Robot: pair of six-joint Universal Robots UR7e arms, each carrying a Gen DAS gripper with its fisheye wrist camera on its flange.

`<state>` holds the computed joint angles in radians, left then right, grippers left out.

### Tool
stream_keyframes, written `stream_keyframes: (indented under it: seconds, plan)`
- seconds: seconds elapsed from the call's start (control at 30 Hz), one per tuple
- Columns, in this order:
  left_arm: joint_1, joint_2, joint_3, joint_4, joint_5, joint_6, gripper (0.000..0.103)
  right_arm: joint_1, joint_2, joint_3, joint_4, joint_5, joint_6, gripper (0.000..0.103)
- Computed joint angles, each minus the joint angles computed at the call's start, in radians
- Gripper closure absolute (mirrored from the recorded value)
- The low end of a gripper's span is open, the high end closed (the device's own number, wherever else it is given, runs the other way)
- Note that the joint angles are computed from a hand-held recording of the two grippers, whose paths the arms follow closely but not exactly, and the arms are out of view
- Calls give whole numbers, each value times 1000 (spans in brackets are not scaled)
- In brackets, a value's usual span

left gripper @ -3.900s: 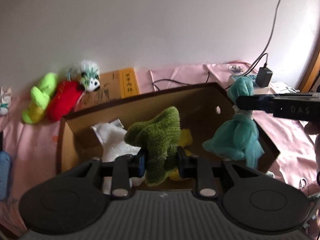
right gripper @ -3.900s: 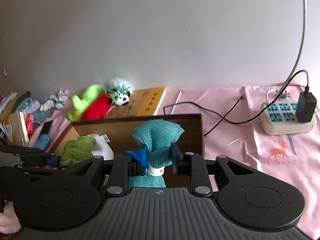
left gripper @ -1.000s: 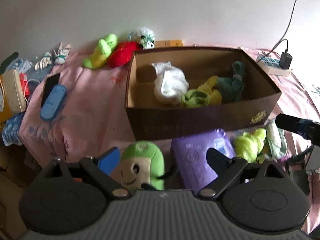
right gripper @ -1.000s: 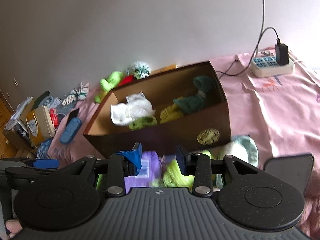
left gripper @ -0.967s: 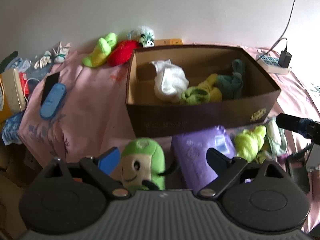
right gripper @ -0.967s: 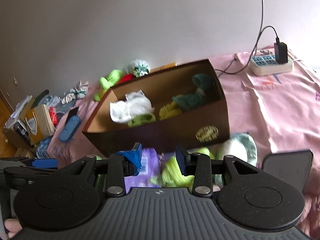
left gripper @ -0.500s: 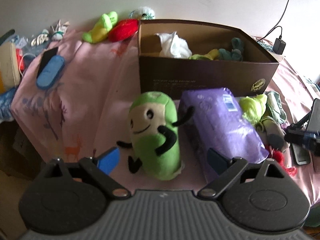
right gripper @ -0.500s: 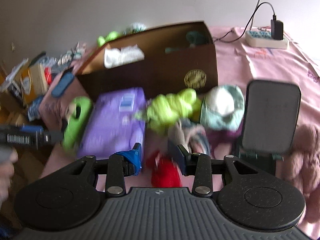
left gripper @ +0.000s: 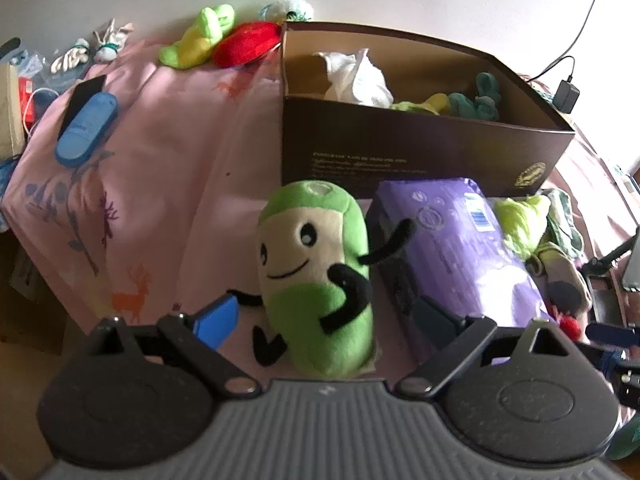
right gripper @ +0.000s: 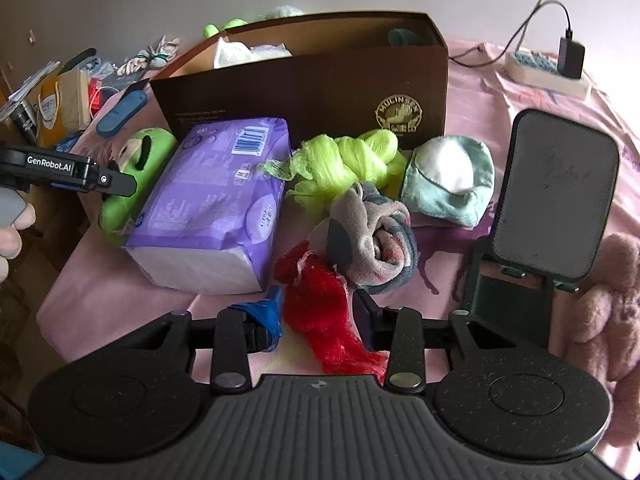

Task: Organize soft objects
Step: 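Grasp the red mesh scrunchie with the right gripper while the left grasps the green plush toy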

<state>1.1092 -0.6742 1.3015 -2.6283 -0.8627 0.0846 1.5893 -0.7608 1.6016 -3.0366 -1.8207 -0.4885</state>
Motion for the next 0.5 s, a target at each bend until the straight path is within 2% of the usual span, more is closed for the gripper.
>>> stream_keyframes:
  seconds: [0.1,0.3,0.5]
  plan:
    - [11,24,-38,14,-3,-13,8,-3,15,-19,14,-3,11,81]
    - [31,71,-112,65,40,-40,8,-8,32,-42,51,8,11,81]
    - [50,83,-143,107,5,-79,8,-13,40,-49,60,15,9,82]
